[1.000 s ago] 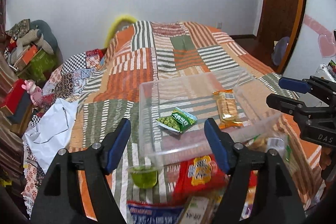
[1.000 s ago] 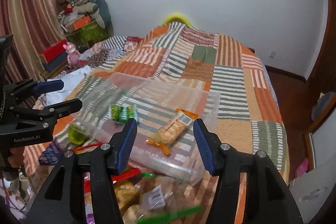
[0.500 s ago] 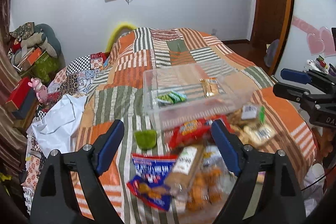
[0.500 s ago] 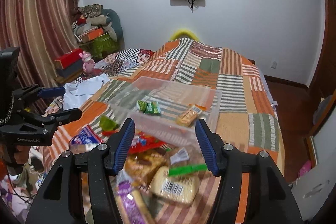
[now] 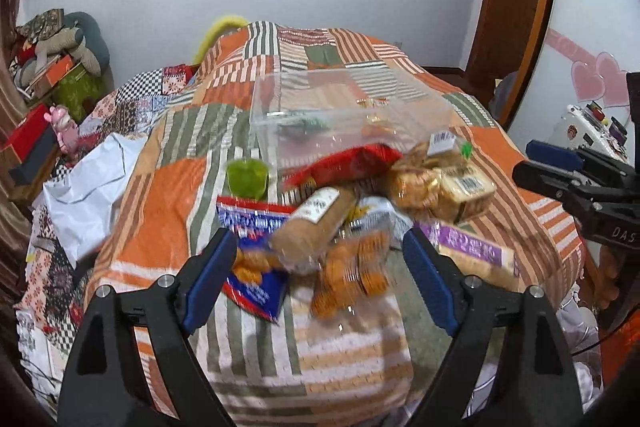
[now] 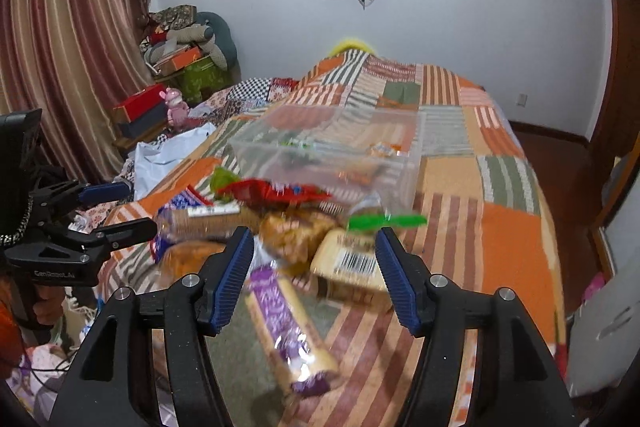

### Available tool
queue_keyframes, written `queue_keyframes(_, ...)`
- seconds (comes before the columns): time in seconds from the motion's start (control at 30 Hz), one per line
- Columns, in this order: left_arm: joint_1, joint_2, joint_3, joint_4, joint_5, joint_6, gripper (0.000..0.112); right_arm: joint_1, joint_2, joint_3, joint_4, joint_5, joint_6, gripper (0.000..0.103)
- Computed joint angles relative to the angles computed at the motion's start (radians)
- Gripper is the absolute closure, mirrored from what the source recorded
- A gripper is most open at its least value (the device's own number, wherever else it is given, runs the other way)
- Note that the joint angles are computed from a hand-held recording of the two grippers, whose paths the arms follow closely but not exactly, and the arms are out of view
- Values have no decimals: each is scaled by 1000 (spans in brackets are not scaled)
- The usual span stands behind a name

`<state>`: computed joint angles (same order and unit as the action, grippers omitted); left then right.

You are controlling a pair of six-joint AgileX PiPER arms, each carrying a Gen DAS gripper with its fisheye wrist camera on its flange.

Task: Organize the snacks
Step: 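Grasp the orange snack pack with the left tool while the right tool grasps the purple coconut roll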

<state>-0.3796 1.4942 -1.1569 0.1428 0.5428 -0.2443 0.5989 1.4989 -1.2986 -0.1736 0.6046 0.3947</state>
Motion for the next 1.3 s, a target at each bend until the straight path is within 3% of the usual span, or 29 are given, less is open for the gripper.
queue_keyframes(0.43, -20, 22, 96, -152, -53, 56, 27, 78, 7, 115, -40, -36, 76, 43)
queue_keyframes(0.7, -11, 91, 84, -312, -92, 176, 27, 47, 54, 106, 94, -32, -44, 43)
queue_keyframes(0.8, -22, 126, 61, -264, -87, 104, 27, 38, 68, 109, 133, -31, -77, 43)
queue_keyframes(1.1, -9, 201, 24, -308, -123, 100, 27, 18, 62, 135, 202, -46, -142, 49)
queue_keyframes(1.3, 2, 215, 34, -333, -156, 82, 43, 18, 80, 113, 216, -35, -153, 49)
